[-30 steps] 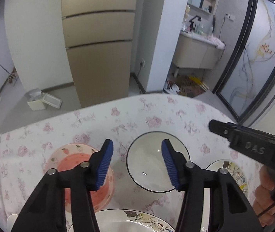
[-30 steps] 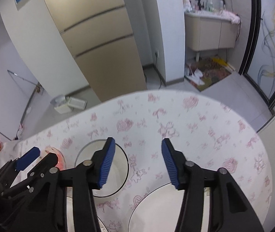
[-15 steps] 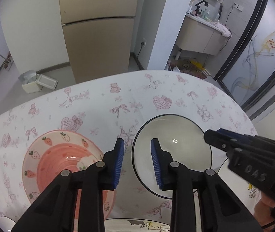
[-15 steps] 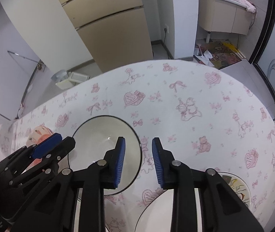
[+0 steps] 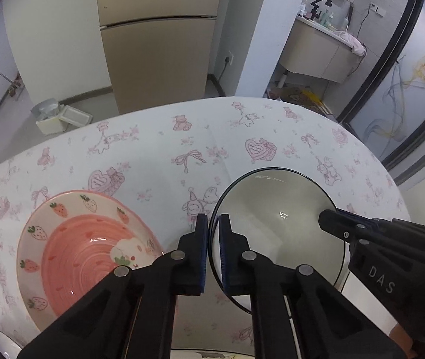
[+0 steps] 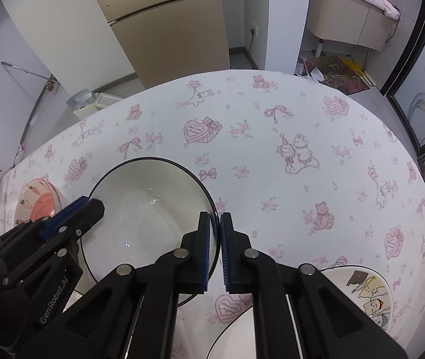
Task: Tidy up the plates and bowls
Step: 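Close both tools on the white bowl rim, then lift the white bowl with both tools and carry it over the pink bowls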
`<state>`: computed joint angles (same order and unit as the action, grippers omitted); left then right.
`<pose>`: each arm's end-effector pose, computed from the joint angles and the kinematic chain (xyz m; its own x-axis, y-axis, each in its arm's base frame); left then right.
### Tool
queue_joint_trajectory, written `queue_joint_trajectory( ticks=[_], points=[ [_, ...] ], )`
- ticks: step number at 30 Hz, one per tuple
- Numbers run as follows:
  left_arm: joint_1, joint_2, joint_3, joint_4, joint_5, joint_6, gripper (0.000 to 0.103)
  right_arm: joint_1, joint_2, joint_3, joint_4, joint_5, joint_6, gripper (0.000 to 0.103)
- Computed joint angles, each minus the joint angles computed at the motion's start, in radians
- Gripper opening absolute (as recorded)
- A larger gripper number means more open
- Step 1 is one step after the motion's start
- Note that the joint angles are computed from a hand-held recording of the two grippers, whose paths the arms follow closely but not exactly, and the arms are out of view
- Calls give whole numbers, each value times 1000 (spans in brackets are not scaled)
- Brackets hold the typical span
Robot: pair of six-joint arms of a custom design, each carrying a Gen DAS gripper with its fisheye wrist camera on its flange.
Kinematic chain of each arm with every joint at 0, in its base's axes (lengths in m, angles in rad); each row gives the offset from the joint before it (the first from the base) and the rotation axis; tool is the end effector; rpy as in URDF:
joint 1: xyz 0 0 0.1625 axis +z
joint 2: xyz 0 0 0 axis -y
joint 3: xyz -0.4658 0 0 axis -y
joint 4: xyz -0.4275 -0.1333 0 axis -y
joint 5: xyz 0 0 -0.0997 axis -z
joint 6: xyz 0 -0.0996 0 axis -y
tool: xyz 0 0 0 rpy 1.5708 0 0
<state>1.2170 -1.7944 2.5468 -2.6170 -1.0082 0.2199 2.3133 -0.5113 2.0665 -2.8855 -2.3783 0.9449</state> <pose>0.0610 -0.3729 0.2728 -0.7543 0.3404 -0.5614 0.5084 0.8439 -0.1713 0.3787 -0.3220 -0.1276 -0.7624 0.2318 0.6041 -0.0662 0.9008 -0.4292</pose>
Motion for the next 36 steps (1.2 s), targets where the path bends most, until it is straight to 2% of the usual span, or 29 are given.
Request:
queue_joint_trajectory(
  ticks=[4, 7, 11, 14, 18, 24, 31, 36],
  points=[
    [-25, 5, 24, -34, 42, 2, 9, -5, 4, 0, -13, 5, -11, 7],
    [-23, 6, 21, -28, 43, -1, 9, -17, 11, 0, -28, 18, -20, 7],
    [-54, 10, 45, -45, 95, 15, 9, -30, 25, -8, -23, 27, -36, 8],
    [-64, 15, 59, -71, 109, 21, 9, -27, 28, -9, -17, 13, -28, 9],
    [-52, 11, 54, -74, 88, 54, 9, -27, 22, 0, -30, 21, -21, 9],
    [-47, 11, 49, -57, 72, 32, 9, 9, 16, -32, 91, -47, 38, 9],
    [-43, -52, 17, 19, 42, 2, 9, 35, 4, -28, 41, -41, 9, 8],
    [-80, -127, 15, 73, 53, -14, 10, 74, -4, -44, 60, -69, 12, 8]
  ],
)
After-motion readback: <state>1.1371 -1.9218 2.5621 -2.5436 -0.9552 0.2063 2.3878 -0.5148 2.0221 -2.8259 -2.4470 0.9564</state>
